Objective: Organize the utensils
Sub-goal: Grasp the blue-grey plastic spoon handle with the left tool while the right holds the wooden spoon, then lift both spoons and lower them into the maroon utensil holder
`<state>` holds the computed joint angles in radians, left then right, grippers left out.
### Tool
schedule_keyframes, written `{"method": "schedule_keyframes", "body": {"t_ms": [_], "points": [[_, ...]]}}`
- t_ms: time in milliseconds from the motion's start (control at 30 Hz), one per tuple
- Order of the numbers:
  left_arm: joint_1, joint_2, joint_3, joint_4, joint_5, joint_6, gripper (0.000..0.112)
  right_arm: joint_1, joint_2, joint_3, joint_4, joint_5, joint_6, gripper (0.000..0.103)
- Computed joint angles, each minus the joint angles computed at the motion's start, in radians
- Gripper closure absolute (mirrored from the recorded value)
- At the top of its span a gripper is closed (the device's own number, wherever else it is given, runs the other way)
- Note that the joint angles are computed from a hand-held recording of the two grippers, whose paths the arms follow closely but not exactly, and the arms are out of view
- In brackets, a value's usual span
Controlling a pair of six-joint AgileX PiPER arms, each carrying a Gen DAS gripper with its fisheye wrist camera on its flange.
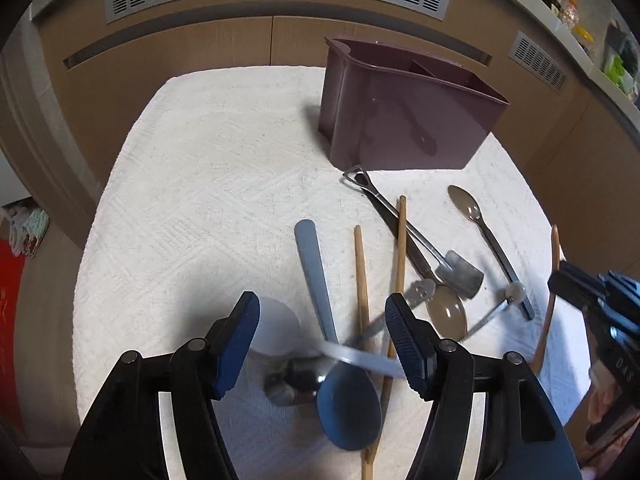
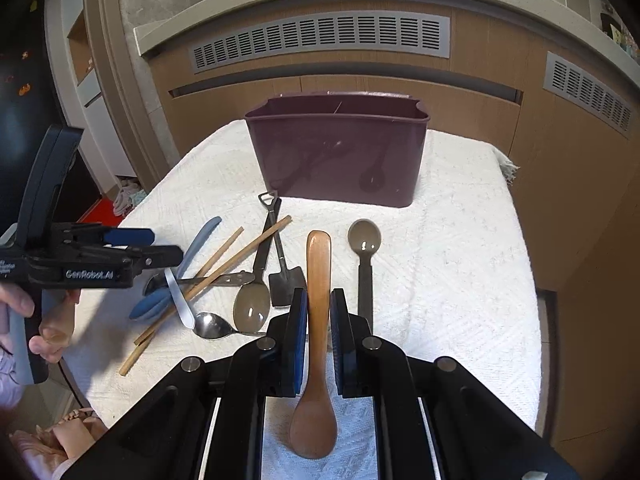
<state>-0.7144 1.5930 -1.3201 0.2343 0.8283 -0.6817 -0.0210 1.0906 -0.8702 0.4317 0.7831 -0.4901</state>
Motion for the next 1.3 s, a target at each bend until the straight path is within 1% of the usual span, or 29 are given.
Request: {"method": "schedule_keyframes", "body": {"t_ms": [33, 100, 133, 167, 200, 300, 333, 367, 400, 467, 533, 600, 667, 733, 800, 900, 967, 1000, 1033, 1067, 1100, 1167, 1233, 1267, 1300], "points": [[0.01, 0.019, -0.018, -0.012, 0.006, 0.016, 0.048, 0.005, 0.003, 0.001, -0.002, 0.0, 0.002, 0.093], [0.042, 0.074, -0.08, -0.063, 0.041, 0.069, 0.07, 0.014, -0.007, 0.01, -0.01, -0.005, 0.009, 0.093], [0.065, 0.107, -0.118, -0.116, 0.068, 0.11, 0.087, 0.019, -0.013, 0.014, -0.019, -0.008, 0.015, 0.093], [0.091, 0.14, -0.153, -0.181, 0.09, 0.156, 0.088, 0.023, -0.018, 0.018, -0.024, -0.009, 0.019, 0.093], [0.107, 0.171, -0.188, -0.215, 0.119, 0.183, 0.088, 0.023, -0.021, 0.02, -0.025, -0.01, 0.018, 0.093], [0.082, 0.218, -0.261, -0.157, 0.173, 0.183, 0.088, 0.03, -0.028, 0.024, -0.039, -0.016, 0.026, 0.093], [0.072, 0.223, -0.267, -0.146, 0.173, 0.186, 0.091, 0.032, -0.028, 0.024, -0.041, -0.02, 0.028, 0.093], [0.057, 0.22, -0.258, -0.117, 0.157, 0.164, 0.1, 0.029, -0.029, 0.024, -0.034, -0.02, 0.024, 0.093], [0.046, 0.202, -0.23, -0.092, 0.128, 0.133, 0.1, 0.019, -0.031, 0.025, -0.018, -0.019, 0.011, 0.093], [0.017, 0.115, -0.122, -0.036, 0.024, 0.052, 0.101, -0.018, -0.041, 0.028, 0.035, -0.009, -0.032, 0.093], [-0.034, -0.001, 0.003, 0.081, -0.069, -0.088, 0.101, -0.075, -0.053, 0.031, 0.111, 0.021, -0.106, 0.093], [-0.092, -0.109, 0.109, 0.209, -0.128, -0.257, 0.101, -0.11, -0.064, 0.039, 0.154, 0.036, -0.143, 0.093], [-0.162, -0.182, 0.177, 0.368, -0.145, -0.432, 0.101, -0.141, -0.073, 0.046, 0.194, 0.05, -0.175, 0.093], [-0.225, -0.217, 0.198, 0.5, -0.121, -0.548, 0.101, -0.155, -0.074, 0.043, 0.206, 0.058, -0.181, 0.093], [-0.248, -0.233, 0.188, 0.546, -0.114, -0.574, 0.101, -0.17, -0.068, 0.029, 0.229, 0.077, -0.192, 0.093], [-0.255, -0.227, 0.12, 0.556, -0.104, -0.543, 0.101, -0.202, -0.066, -0.008, 0.269, 0.1, -0.214, 0.093], [-0.233, -0.221, 0.043, 0.525, -0.122, -0.466, 0.101, -0.241, -0.06, -0.076, 0.32, 0.134, -0.237, 0.093], [-0.218, -0.216, -0.014, 0.494, -0.131, -0.404, 0.101, -0.256, -0.052, -0.124, 0.344, 0.15, -0.247, 0.093], [-0.204, -0.213, -0.076, 0.464, -0.131, -0.341, 0.101, -0.256, -0.036, -0.196, 0.35, 0.148, -0.245, 0.093], [-0.194, -0.201, -0.141, 0.449, -0.128, -0.292, 0.101, -0.237, -0.023, -0.255, 0.326, 0.125, -0.223, 0.093], [-0.181, -0.177, -0.215, 0.437, -0.127, -0.24, 0.101, -0.201, 0.002, -0.339, 0.279, 0.082, -0.182, 0.093], [-0.143, -0.107, -0.378, 0.414, -0.135, -0.148, 0.101, -0.157, 0.069, -0.479, 0.229, 0.043, -0.151, 0.093], [-0.101, -0.027, -0.518, 0.382, -0.139, -0.061, 0.101, -0.077, 0.155, -0.616, 0.097, -0.025, -0.059, 0.093], [-0.08, 0.017, -0.58, 0.372, -0.144, -0.035, 0.101, -0.054, 0.192, -0.662, 0.054, -0.039, -0.027, 0.093], [-0.054, 0.068, -0.649, 0.33, -0.141, 0.016, 0.101, -0.038, 0.233, -0.708, 0.026, -0.044, -0.006, 0.093]]}}
